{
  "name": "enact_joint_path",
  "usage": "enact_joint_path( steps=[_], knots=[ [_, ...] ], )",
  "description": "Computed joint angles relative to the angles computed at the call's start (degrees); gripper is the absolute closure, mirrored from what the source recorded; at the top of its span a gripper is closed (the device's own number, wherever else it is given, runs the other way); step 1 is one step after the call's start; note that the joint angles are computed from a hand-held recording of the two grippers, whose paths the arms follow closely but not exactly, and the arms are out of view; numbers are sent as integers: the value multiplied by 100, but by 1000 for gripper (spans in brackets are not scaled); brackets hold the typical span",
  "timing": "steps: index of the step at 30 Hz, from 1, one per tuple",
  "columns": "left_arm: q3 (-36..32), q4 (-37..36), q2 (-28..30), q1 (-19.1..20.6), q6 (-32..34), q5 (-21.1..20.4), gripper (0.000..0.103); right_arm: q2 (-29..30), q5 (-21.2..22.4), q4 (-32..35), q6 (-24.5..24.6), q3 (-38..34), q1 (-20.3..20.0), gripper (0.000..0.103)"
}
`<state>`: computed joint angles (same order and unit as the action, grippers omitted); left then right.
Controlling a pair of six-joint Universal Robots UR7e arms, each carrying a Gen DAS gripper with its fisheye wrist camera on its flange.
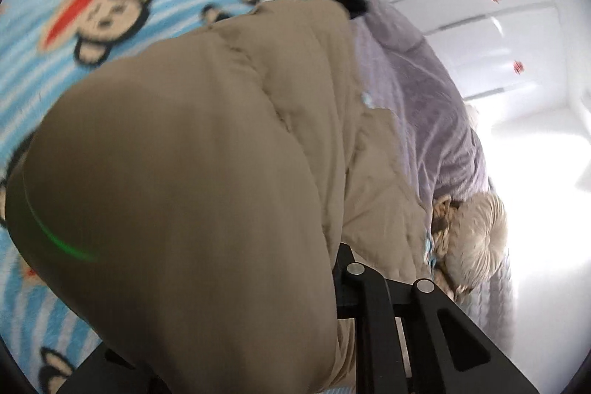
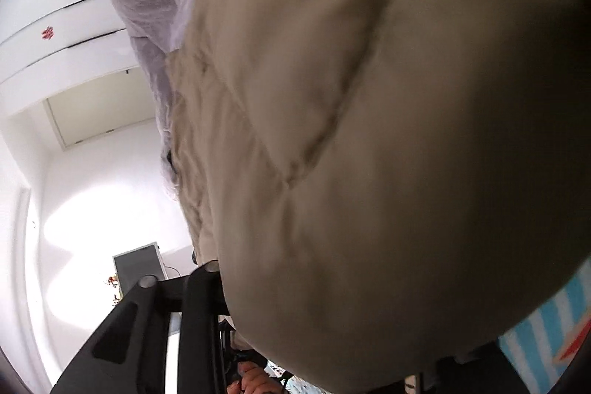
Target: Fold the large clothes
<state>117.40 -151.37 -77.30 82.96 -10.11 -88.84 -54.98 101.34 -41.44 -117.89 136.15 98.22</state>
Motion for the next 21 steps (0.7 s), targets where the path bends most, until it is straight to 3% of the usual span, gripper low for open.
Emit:
enact_joint_path(
  steps=[9,19,21],
  knots=[
    [168,1032,-857,109,507,-306,83,-148,427,247,181,80,665,77],
    [514,2528,-2154,490,791,-468,83,156,1107,113,1244,317,1760,77],
    [560,2762,-2353,528,852,-388,83,191,1063,120,1273,265,1711,77]
  ],
)
